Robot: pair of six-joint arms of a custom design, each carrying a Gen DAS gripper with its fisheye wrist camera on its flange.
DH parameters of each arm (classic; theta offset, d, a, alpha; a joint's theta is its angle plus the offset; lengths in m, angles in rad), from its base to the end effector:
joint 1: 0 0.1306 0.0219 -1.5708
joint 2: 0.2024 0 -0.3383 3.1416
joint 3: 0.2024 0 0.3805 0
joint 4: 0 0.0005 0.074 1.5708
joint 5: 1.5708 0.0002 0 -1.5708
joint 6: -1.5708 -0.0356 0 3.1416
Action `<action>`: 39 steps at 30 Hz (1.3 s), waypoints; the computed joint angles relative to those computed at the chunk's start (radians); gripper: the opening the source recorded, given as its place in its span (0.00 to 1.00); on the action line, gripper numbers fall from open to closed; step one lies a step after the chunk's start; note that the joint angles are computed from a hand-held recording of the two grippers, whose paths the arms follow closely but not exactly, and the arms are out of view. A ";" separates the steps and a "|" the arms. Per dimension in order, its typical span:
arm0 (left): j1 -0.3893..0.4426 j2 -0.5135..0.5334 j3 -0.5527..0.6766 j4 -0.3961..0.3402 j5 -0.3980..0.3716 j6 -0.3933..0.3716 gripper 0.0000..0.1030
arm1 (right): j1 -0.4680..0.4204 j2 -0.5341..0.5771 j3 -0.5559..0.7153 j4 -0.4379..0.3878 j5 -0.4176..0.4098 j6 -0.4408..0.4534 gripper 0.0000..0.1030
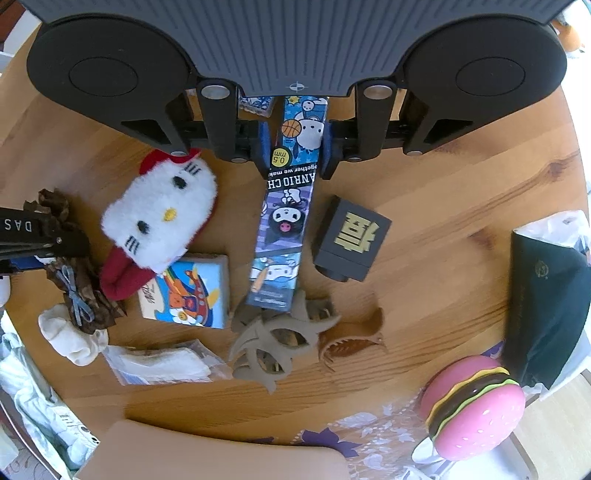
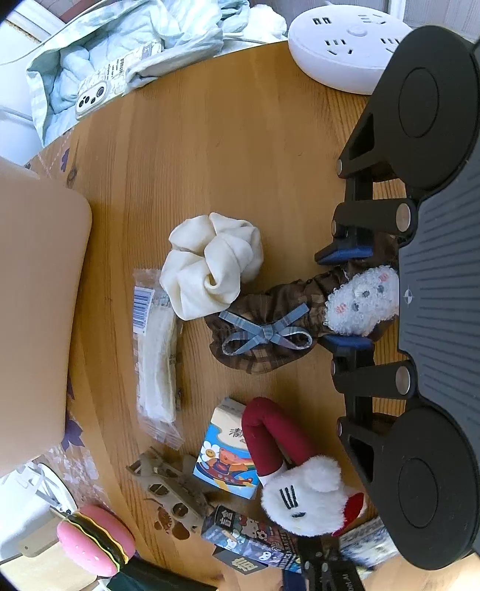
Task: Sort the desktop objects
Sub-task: 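Lift both held items and carry them over the beige basket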
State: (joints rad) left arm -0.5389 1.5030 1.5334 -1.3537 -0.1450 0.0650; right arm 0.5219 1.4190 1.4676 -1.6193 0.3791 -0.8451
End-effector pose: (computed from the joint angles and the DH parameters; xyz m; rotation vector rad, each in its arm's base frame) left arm 0.4094 -0.2394 0.3715 0.6465 2.7874 0.0925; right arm 0.3699 0.1970 0.3799 0.4620 2.8340 -0.4271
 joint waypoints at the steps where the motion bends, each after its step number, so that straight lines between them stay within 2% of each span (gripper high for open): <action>1: -0.001 -0.001 -0.001 0.000 0.002 0.002 0.25 | 0.000 -0.003 -0.002 0.002 0.000 -0.004 0.34; 12: -0.003 -0.038 -0.012 0.031 0.001 -0.036 0.23 | 0.016 -0.048 -0.009 0.017 0.011 -0.014 0.33; 20: 0.007 -0.080 0.020 0.052 0.030 -0.058 0.23 | 0.046 -0.064 0.071 0.010 0.042 0.010 0.33; 24: 0.016 -0.083 0.066 0.066 0.037 -0.090 0.23 | 0.064 -0.059 0.138 0.005 0.088 0.059 0.33; 31: 0.018 -0.028 0.222 0.081 0.053 -0.120 0.23 | 0.071 -0.017 0.293 0.008 0.172 0.164 0.33; 39: 0.018 0.050 0.376 0.109 0.064 -0.187 0.23 | 0.048 0.049 0.449 0.063 0.225 0.311 0.33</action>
State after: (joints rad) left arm -0.5208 1.5525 1.9097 -1.2449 -0.0810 -0.1222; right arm 0.5698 1.4680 1.9163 -1.5566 0.6040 -0.5343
